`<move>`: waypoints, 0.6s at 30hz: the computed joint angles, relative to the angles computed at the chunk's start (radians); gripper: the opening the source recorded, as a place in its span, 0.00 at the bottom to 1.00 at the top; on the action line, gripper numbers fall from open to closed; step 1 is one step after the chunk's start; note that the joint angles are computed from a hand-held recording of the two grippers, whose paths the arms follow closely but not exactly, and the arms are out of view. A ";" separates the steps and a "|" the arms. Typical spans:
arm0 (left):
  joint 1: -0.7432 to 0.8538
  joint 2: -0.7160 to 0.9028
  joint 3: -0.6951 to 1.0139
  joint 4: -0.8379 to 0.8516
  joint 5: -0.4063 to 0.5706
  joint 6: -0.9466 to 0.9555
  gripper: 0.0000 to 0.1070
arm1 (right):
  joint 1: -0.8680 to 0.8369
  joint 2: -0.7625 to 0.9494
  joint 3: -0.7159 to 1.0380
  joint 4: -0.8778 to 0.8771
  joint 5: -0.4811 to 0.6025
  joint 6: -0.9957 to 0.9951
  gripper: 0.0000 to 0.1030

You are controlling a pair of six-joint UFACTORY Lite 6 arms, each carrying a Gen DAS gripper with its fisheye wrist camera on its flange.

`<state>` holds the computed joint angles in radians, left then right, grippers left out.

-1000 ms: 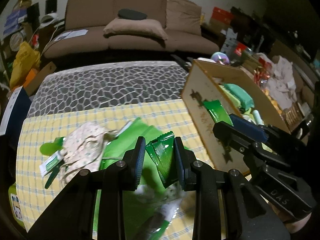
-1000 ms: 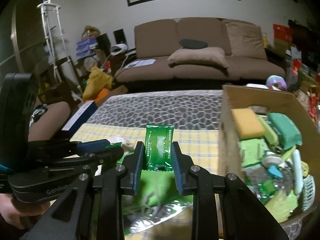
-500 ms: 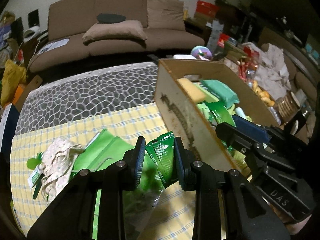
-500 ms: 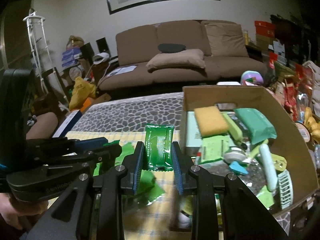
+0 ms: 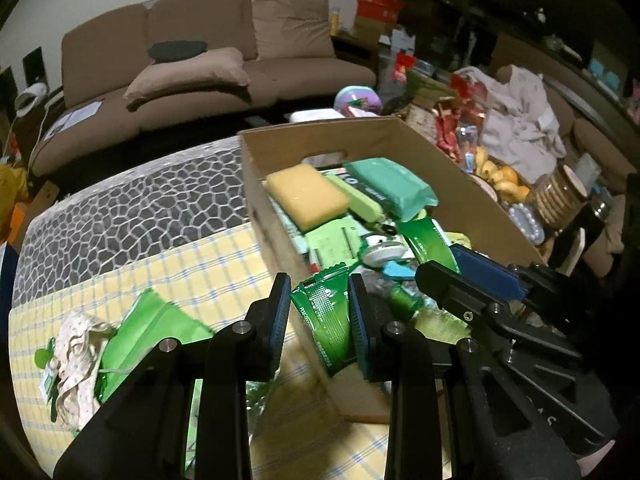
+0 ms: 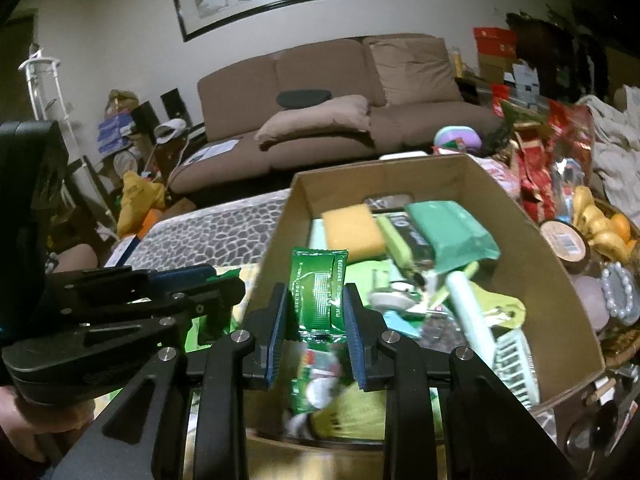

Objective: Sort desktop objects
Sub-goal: 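Open both grippers to drop the green sachets into the box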

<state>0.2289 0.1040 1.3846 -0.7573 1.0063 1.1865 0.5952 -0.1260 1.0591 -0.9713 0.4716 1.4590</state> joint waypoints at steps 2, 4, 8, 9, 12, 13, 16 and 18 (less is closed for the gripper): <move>-0.033 -0.011 -0.021 0.005 -0.024 -0.012 0.25 | -0.036 -0.028 -0.027 0.033 -0.021 -0.031 0.26; -0.068 -0.020 -0.036 0.013 -0.050 -0.026 0.25 | -0.065 -0.048 -0.049 0.060 -0.040 -0.054 0.26; -0.129 -0.024 -0.065 0.029 -0.096 -0.054 0.25 | -0.107 -0.043 -0.064 0.111 -0.070 -0.108 0.27; -0.146 -0.018 -0.067 0.037 -0.113 -0.068 0.25 | -0.115 -0.035 -0.064 0.126 -0.079 -0.119 0.27; -0.174 0.006 -0.068 0.059 -0.153 -0.103 0.25 | -0.141 -0.013 -0.069 0.150 -0.112 -0.133 0.30; -0.177 0.017 -0.063 0.063 -0.158 -0.114 0.26 | -0.150 -0.008 -0.070 0.154 -0.119 -0.127 0.32; -0.161 0.044 -0.049 0.045 -0.144 -0.123 0.28 | -0.173 -0.009 -0.076 0.165 -0.145 -0.119 0.38; -0.152 0.041 -0.055 0.036 -0.142 -0.112 0.29 | -0.183 -0.020 -0.079 0.169 -0.154 -0.116 0.38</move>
<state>0.0771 0.1453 1.3297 -0.7209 0.8647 1.0748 0.4125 -0.1463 0.9804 -0.8022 0.3172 1.3428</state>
